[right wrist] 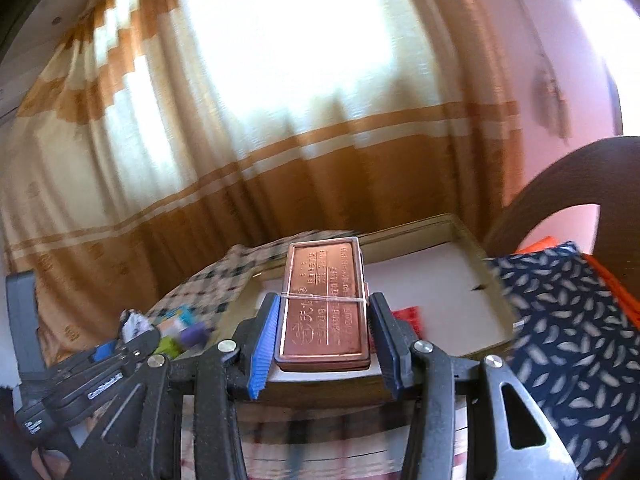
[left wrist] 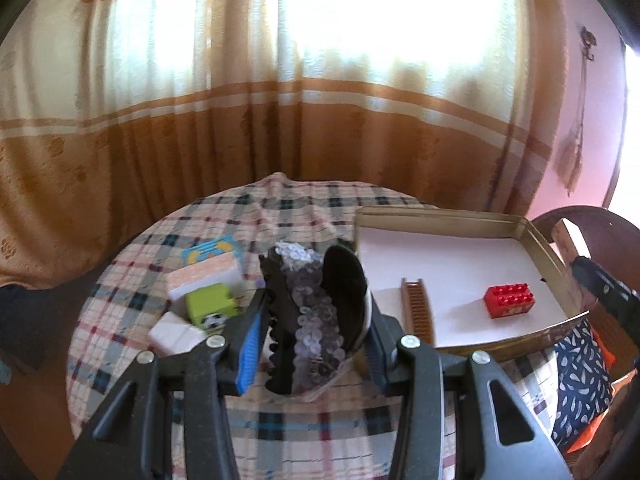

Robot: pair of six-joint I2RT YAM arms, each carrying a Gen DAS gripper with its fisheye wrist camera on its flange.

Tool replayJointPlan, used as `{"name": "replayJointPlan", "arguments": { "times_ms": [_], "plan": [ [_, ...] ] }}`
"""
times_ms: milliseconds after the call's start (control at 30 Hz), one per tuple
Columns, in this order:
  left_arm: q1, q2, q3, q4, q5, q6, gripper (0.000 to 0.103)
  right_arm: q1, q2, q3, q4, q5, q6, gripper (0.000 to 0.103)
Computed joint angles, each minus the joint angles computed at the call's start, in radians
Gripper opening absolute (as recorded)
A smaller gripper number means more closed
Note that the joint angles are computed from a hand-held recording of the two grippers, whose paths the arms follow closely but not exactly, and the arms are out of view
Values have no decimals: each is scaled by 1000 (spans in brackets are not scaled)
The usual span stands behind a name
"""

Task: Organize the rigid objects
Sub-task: 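Carry the grey pouch and copper box over the tin tray with both grippers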

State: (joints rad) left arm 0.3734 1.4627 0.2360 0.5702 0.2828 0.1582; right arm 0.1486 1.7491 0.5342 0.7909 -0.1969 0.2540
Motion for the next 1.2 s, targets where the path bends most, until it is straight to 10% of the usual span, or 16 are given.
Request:
{"name": "replayJointPlan", "arguments": {
  "times_ms": [600, 1200],
  "plan": [
    [-439, 174, 139, 12, -200, -126, 43, -180, 144, 203, -95, -2, -64, 47],
    [-550, 435, 350, -77, -309, -168, 43, -148, 303, 374, -183, 31, -126, 48]
  ]
}}
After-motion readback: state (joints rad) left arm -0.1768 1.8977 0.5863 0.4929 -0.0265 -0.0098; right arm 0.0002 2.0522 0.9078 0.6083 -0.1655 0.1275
